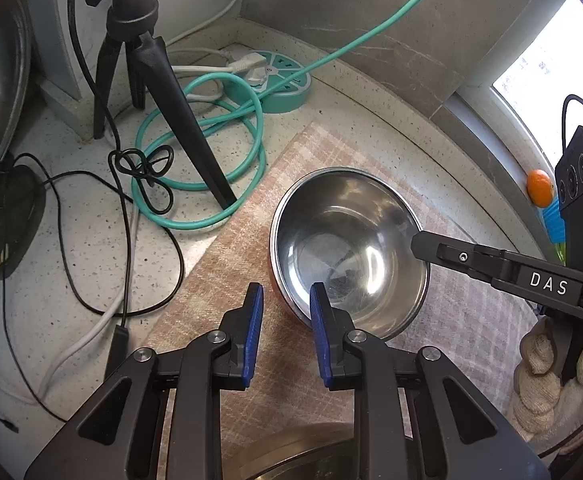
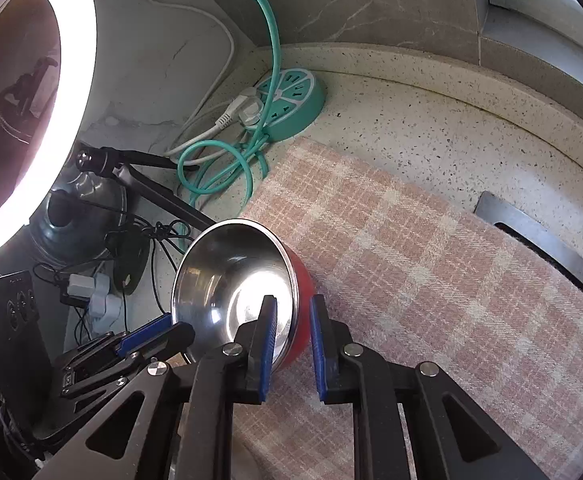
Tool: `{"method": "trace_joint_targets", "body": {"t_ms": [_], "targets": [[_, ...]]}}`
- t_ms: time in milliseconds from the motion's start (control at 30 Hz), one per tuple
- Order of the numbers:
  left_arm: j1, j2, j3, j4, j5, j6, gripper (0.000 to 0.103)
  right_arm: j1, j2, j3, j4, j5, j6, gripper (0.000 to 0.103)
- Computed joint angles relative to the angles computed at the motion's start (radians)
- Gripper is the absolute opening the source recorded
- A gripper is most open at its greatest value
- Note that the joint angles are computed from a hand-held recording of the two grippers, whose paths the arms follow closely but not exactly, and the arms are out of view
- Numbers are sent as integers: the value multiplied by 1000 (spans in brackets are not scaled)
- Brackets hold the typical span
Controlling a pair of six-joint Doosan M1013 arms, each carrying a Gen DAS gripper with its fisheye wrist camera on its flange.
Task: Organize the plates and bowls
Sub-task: 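Lift the red bowl with the right tool over the steel bowl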
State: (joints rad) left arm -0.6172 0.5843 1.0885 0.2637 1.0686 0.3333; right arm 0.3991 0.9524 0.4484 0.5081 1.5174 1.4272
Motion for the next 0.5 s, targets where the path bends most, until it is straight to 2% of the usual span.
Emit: {"method": "trace_joint_targets", "body": {"t_ms": [133,500], "targets": [[2,3,-4,-6,-5,12,15,2,9,-15,-1,13,4,10],[1,3,-1,3,-11,11,14,7,10,-18,-23,18,4,7]]}}
